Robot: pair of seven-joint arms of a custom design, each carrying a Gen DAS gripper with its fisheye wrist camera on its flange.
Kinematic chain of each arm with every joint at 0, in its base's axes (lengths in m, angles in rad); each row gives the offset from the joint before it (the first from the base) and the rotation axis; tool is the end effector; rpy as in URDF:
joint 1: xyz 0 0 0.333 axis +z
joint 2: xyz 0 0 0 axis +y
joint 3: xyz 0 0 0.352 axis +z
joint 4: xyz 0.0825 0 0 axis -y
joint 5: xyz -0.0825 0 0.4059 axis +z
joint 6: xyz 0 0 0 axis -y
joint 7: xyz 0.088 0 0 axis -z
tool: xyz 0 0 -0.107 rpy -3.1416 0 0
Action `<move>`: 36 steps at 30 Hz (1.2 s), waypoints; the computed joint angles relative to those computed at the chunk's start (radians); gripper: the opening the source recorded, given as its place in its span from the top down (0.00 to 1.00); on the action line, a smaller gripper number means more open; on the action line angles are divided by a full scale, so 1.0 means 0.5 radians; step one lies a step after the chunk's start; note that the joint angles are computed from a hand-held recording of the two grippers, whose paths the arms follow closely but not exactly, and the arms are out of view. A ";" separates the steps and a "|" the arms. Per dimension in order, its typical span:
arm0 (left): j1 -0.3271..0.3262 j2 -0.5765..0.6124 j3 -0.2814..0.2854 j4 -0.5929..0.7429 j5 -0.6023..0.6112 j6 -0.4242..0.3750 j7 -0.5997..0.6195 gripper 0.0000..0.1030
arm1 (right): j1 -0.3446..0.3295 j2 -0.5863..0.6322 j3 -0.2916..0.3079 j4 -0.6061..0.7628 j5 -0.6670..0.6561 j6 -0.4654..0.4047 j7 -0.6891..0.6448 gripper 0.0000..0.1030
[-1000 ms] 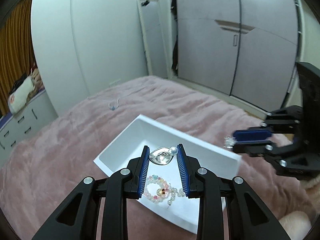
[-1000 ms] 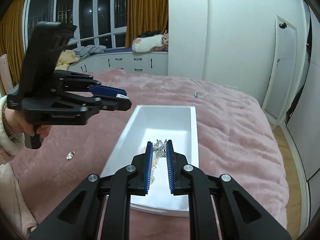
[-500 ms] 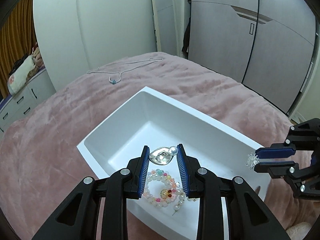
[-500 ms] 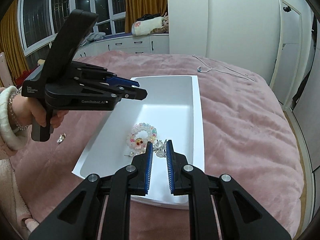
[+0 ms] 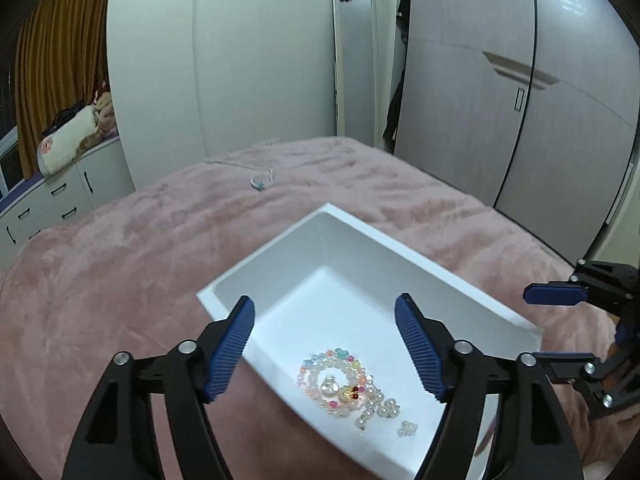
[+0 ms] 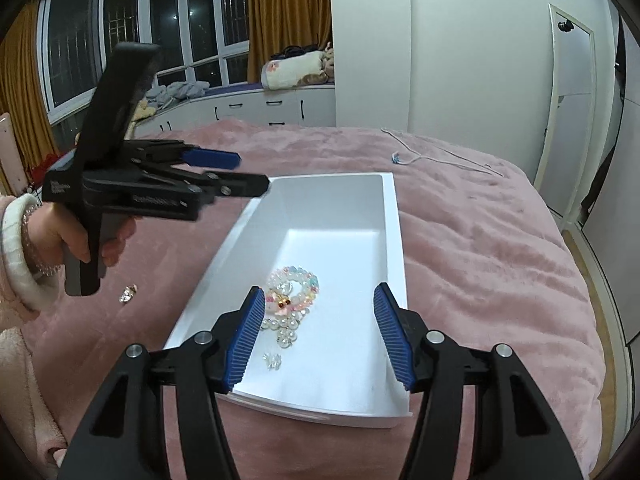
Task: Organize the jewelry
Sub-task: 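Move both open tools back over the remaining jewelry on the bed, then grasp a silver crystal earring with the left tool while the right tool grasps a pearl earring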
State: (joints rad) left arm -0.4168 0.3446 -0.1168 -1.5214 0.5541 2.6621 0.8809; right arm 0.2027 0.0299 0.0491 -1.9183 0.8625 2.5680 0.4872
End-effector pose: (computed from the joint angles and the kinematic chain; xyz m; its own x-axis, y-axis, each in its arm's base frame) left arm 0.6415 -0.3792 0.5832 -0.2175 -0.9758 0.0239 -0.6298 0.1216 -0.7672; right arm 0.6156 0.1456 0.5684 0.6934 -0.7181 -0.0596 -0.4910 -0.4103 -0.7685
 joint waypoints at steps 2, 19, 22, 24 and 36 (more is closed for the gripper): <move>0.014 -0.102 0.015 -0.105 0.037 0.043 -0.019 0.23 | 0.007 -0.019 0.007 -0.005 0.014 0.000 -0.007 0.45; 0.449 -1.019 -0.159 -1.064 0.044 0.208 -0.022 0.12 | 0.235 -0.120 0.082 -0.060 0.083 0.019 -0.059 0.44; 0.489 -1.176 -0.182 -1.266 -0.073 0.256 0.057 0.12 | 0.284 -0.114 0.105 -0.066 0.062 0.025 -0.043 0.43; 0.500 -1.259 -0.195 -1.386 -0.159 0.282 0.123 0.12 | 0.316 -0.110 0.123 -0.074 0.028 0.039 -0.012 0.44; 0.551 -1.419 -0.377 -1.870 -0.392 0.405 0.267 0.21 | 0.420 -0.044 0.183 -0.074 -0.039 0.080 0.084 0.44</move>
